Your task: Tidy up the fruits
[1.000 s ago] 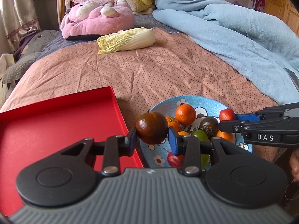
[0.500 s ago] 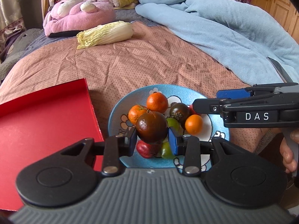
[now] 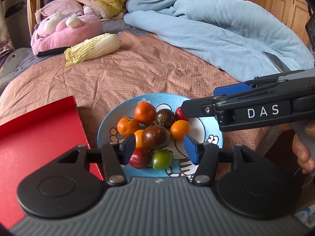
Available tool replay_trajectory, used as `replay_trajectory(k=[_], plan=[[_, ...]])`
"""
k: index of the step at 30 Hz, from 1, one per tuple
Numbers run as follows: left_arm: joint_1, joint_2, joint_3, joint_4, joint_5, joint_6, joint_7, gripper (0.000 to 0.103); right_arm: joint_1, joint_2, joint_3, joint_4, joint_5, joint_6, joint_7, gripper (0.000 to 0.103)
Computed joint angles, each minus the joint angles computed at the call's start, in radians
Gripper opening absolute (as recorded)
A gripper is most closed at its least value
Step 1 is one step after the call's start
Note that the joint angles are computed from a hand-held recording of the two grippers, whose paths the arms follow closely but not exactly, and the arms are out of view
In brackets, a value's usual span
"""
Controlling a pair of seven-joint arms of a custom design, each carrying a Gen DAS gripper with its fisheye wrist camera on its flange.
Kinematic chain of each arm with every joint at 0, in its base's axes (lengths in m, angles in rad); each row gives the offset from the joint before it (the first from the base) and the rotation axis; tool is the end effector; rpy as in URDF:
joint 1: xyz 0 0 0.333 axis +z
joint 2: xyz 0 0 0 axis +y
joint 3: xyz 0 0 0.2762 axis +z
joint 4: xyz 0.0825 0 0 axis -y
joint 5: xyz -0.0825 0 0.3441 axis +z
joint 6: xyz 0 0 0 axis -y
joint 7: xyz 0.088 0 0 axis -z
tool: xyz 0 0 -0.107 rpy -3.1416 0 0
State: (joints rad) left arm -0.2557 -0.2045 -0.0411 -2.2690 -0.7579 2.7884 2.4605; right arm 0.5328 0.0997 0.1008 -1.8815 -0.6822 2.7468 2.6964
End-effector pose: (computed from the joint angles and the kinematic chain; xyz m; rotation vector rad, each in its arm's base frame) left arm 0.4848 -0.1165 0.4971 -1.2418 2.2632 -1.0343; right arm 0.4633 0.3691 0.5141 -1.6710 1.6128 -0.5025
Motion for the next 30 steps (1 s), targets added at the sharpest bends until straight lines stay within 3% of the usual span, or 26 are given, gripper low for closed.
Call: replay_trajectory(k=[4, 8, 19, 25, 30], plan=[[0.006, -0.017, -0.001, -0.011, 0.023, -0.003, -0.027, 0.059, -0.005, -0.038, 0.002, -0.030, -0.042, 0.006, 0.046, 0.078], [0.001, -0.045, 0.001, -0.043, 0.055, 0.061, -0.067, 0.080, -0.025, -0.072, 0.020, -0.061, -0.059, 0.002, 0.065, 0.080], [-0.030, -0.084, 0.038, -0.089, 0.192, 0.134, -0.230, 0.086, -0.074, -0.151, 0.081, -0.167, 0.039, -0.005, 0.000, 0.084], [0.039, -0.092, -0.013, -0.118, 0.396, 0.202, -0.453, 0.086, -0.072, -0.161, 0.106, -0.198, 0.125, -0.003, -0.083, 0.084], [0.001, -0.108, 0.042, -0.120, 0.442, 0.176, -0.527, 0.085, -0.063, -0.155, 0.118, -0.193, 0.155, -0.005, -0.122, 0.088]])
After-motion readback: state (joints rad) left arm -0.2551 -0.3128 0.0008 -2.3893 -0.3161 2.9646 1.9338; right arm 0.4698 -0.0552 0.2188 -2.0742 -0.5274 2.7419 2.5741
